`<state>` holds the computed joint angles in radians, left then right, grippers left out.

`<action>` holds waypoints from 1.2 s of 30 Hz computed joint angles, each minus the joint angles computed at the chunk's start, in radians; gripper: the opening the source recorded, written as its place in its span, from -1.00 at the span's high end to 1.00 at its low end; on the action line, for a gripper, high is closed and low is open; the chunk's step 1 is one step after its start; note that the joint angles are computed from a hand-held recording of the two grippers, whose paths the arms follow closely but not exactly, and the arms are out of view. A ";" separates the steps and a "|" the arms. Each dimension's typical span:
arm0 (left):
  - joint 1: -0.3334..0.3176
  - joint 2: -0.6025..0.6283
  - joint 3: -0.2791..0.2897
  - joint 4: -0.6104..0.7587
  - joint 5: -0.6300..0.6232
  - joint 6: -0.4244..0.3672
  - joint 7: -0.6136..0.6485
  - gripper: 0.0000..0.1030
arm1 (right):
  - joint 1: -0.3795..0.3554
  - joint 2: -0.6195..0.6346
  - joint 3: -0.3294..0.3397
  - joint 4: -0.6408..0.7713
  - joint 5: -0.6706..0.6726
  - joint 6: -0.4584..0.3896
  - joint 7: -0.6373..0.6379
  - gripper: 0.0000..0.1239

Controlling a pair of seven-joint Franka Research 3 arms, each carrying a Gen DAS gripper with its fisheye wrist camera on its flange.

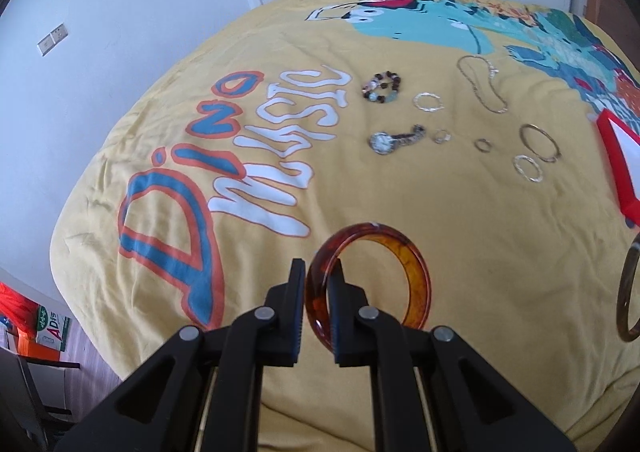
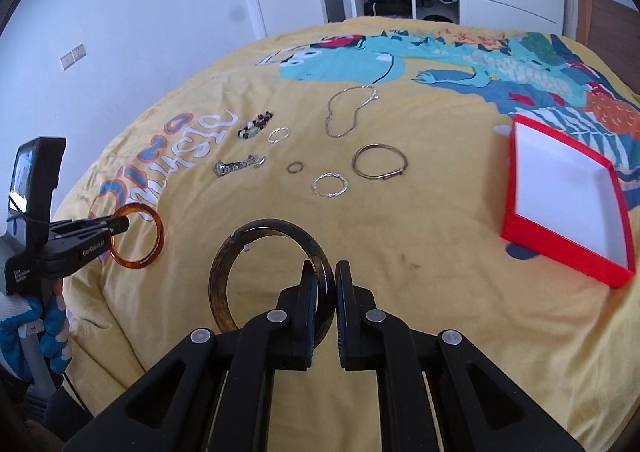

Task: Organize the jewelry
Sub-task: 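Carry both bangles into the red box and open both tools to release them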

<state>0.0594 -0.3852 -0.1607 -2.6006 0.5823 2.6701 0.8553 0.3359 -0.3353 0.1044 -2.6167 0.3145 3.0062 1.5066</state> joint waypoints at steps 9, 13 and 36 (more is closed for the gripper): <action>-0.166 0.010 -0.010 0.070 -0.172 0.001 0.119 0.81 | -0.142 -0.169 -0.034 -0.104 -0.047 -0.026 0.017 0.86; -0.230 0.071 -0.031 0.158 -0.234 0.016 0.176 0.81 | -0.221 -0.180 -0.058 -0.091 -0.081 -0.038 -0.006 0.86; -0.451 0.886 -0.067 1.067 -0.202 -0.150 0.259 0.81 | -0.370 0.347 -0.179 0.315 -0.097 0.022 -0.147 0.86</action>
<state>-0.3919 0.5004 -0.2274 -1.5334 0.3808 2.5200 1.1146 -0.0345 0.0116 -0.0744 -2.3015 0.2174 3.0280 1.3593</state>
